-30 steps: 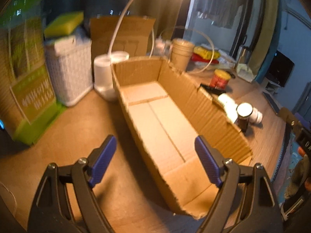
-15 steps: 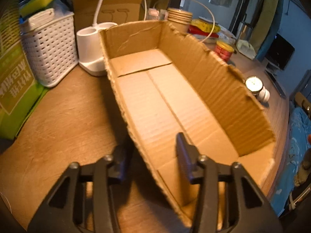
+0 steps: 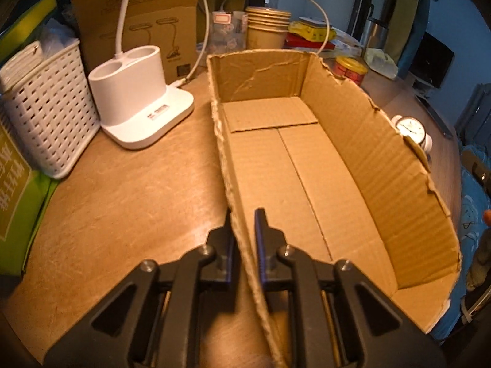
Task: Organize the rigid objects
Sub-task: 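Move the right tool toward the wristwatch and open its fingers around it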
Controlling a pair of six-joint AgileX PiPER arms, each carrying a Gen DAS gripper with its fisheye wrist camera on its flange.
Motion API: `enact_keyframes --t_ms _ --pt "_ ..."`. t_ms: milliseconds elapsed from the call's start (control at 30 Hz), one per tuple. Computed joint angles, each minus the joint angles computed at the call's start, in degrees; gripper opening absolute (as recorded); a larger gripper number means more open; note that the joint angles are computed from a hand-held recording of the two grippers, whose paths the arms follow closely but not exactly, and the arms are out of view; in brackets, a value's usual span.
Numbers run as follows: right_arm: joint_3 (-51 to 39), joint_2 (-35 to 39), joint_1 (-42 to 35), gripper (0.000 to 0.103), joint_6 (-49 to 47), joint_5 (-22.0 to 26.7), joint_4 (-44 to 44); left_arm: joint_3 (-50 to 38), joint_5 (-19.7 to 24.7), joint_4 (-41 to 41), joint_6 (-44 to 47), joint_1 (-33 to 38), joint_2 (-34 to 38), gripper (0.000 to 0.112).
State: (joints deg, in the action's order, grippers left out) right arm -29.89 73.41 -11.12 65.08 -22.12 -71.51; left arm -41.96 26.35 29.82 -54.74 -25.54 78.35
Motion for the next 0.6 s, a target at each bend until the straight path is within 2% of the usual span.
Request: enact_keyframes --t_ms 133,300,400,467,533,600 --pt "-3.0 5.5 0.6 0.098 3.9 -4.2 -2.6 0.8 -2.3 -5.8 5.8 2.1 -1.0 0.012" --pt "-6.7 9.6 2.8 0.098 7.6 -5.3 -3.3 1.7 -3.6 -12.5 13.3 3.8 -3.6 0.014" --pt "-9.0 11.9 4.4 0.098 9.2 -4.4 -3.3 2.5 -4.5 -17.0 17.2 5.7 -4.3 0.014" --pt "-11.1 13.6 4.8 0.098 15.5 -4.3 -8.5 3.3 -5.0 -23.4 23.2 7.4 -5.3 0.014" --pt "-12.3 14.7 4.6 0.098 19.1 -5.0 -11.5 3.5 -5.1 -23.4 23.2 7.5 -6.1 0.015" --pt "-13.4 15.3 5.3 0.098 22.1 -3.5 -13.9 3.5 -4.9 -21.4 21.2 6.9 -6.7 0.016"
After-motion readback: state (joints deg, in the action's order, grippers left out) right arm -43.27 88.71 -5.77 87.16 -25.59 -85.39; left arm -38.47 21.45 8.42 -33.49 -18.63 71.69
